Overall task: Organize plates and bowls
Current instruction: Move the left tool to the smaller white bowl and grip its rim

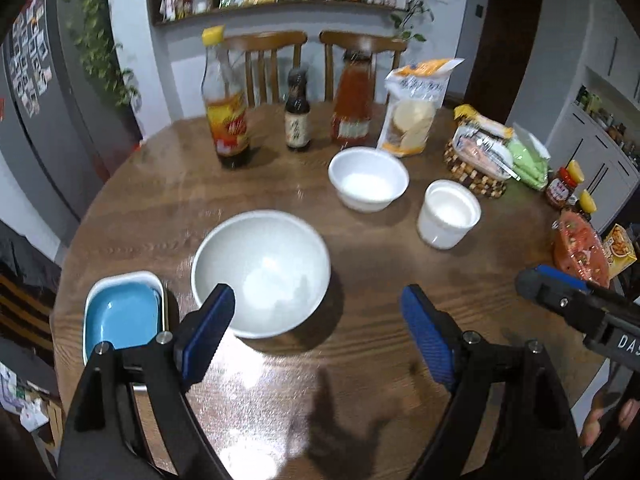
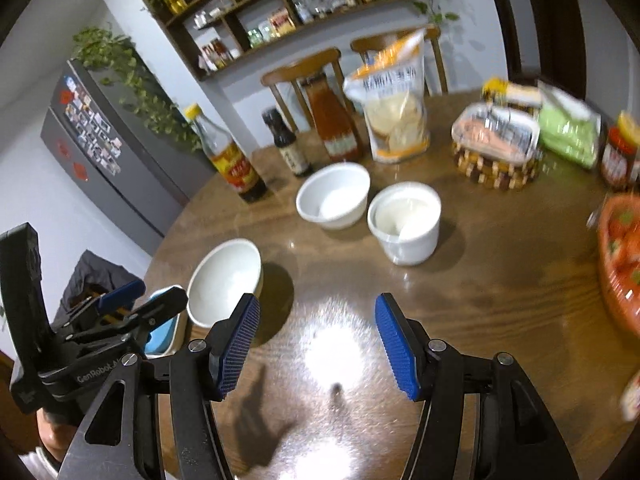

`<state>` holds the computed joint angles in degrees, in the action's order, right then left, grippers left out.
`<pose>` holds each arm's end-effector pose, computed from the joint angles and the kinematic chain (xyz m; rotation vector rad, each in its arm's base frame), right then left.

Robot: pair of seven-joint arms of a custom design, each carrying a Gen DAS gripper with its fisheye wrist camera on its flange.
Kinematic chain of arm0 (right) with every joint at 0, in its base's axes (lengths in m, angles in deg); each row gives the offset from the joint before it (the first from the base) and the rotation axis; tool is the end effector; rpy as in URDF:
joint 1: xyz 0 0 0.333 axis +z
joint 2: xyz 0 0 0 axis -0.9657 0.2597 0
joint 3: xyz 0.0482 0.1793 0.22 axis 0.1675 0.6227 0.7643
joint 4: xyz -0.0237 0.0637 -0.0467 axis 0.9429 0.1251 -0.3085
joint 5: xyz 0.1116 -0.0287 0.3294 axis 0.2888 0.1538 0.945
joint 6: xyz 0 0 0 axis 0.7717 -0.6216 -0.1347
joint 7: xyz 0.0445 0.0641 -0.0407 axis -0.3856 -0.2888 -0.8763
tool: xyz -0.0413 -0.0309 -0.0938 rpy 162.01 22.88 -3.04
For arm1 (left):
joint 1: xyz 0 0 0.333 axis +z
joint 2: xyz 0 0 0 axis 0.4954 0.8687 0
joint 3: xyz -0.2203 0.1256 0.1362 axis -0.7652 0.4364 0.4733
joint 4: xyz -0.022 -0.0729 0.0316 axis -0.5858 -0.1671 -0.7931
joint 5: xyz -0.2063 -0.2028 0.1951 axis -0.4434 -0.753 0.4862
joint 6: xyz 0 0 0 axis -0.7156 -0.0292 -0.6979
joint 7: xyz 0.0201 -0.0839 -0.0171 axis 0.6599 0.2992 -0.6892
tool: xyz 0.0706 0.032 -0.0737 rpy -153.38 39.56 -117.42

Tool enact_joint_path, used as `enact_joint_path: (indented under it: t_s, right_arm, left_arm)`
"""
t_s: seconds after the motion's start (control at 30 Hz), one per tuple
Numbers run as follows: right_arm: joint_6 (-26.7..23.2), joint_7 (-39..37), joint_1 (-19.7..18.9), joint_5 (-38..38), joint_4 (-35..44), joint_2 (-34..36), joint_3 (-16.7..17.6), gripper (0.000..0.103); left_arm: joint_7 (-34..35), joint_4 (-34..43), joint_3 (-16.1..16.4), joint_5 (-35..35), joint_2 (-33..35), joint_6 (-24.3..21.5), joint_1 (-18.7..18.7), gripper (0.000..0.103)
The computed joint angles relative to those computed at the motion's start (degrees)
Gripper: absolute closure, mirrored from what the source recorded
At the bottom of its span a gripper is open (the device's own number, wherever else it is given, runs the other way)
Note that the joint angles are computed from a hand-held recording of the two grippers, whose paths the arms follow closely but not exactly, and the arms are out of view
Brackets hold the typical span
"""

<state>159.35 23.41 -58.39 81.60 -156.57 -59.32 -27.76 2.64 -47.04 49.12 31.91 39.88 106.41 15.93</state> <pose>0.4493 0.1291 0.5839 -1.7290 1.5090 -0.1538 0.3917 -0.2341 0.6062 -1.8241 1.7824 -0.7091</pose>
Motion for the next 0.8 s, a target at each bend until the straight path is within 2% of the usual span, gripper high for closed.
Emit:
enact_joint_path:
  t_s: [0.4, 0.63, 0.8]
  right_arm:
    - [0.0, -3.3, -1.3, -2.3, 3.7, -1.8, -1.3, 0.042]
    - [-1.5, -3.8, -2.5, -4.7, 9.1, 0.9, -1.2, 0.041]
    - [-2.4, -3.1, -3.6, -7.2, 15.8, 5.5, -0.7, 0.041]
  left_arm:
    - [-2.1, 7.4, -3.1, 7.7, 2.4, 1.0, 0.4, 0.017]
    - [-3.0, 11.7, -4.0, 12.6, 5.1, 1.4, 0.9, 0.017]
    - [-2.6, 17.6, -3.8, 15.3, 9.4, 0.2, 0.9, 0.017]
